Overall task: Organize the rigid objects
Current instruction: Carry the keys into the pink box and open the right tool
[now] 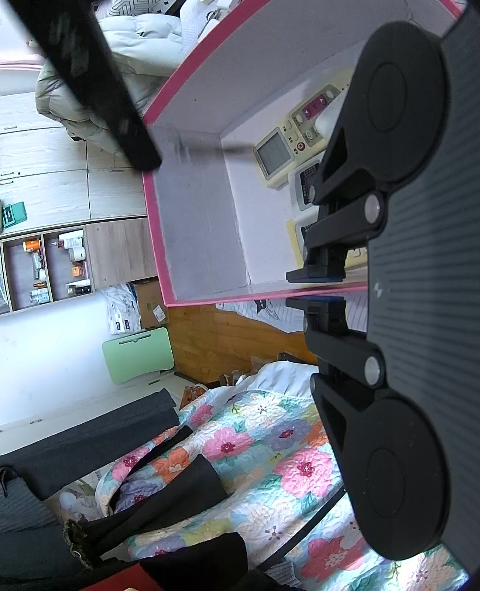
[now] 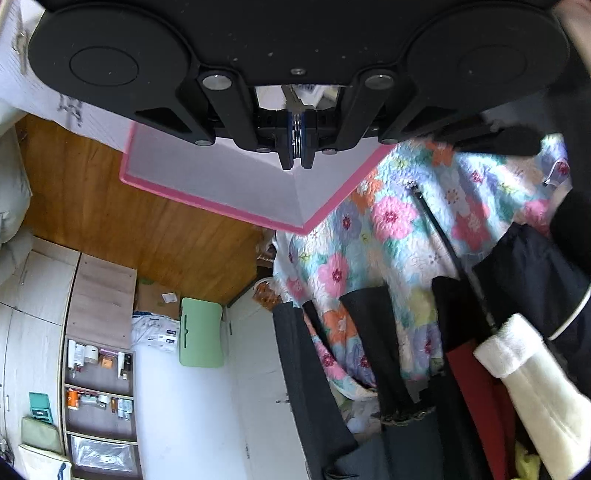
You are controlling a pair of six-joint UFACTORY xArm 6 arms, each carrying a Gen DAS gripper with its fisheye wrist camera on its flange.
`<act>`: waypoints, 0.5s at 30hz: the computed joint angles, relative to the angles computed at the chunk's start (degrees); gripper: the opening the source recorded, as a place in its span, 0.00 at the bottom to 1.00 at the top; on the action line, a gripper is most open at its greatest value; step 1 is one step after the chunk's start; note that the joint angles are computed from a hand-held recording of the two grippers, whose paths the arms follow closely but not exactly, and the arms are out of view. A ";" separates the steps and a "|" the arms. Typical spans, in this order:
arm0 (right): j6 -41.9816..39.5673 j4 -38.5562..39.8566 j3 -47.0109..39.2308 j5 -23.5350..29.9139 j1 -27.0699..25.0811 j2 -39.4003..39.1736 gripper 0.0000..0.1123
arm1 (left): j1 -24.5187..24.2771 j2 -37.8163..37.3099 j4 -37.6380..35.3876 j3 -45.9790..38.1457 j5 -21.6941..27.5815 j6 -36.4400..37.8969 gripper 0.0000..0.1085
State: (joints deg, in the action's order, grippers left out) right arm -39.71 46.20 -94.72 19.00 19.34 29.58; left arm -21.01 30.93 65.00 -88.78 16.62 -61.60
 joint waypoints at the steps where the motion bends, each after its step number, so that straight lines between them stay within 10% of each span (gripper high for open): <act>1: -1.46 1.36 -1.64 1.88 -0.34 0.97 0.07 | 0.19 0.08 -0.18 -0.06 -0.32 0.16 0.05; 15: 12.90 -10.83 16.81 -5.01 -5.77 -13.74 0.30 | 0.97 0.36 -0.96 -0.13 -1.75 0.54 0.05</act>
State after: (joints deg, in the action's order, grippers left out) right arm -26.81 35.37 -77.91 14.00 13.57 15.84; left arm -20.04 31.29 64.05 -88.91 14.87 -61.06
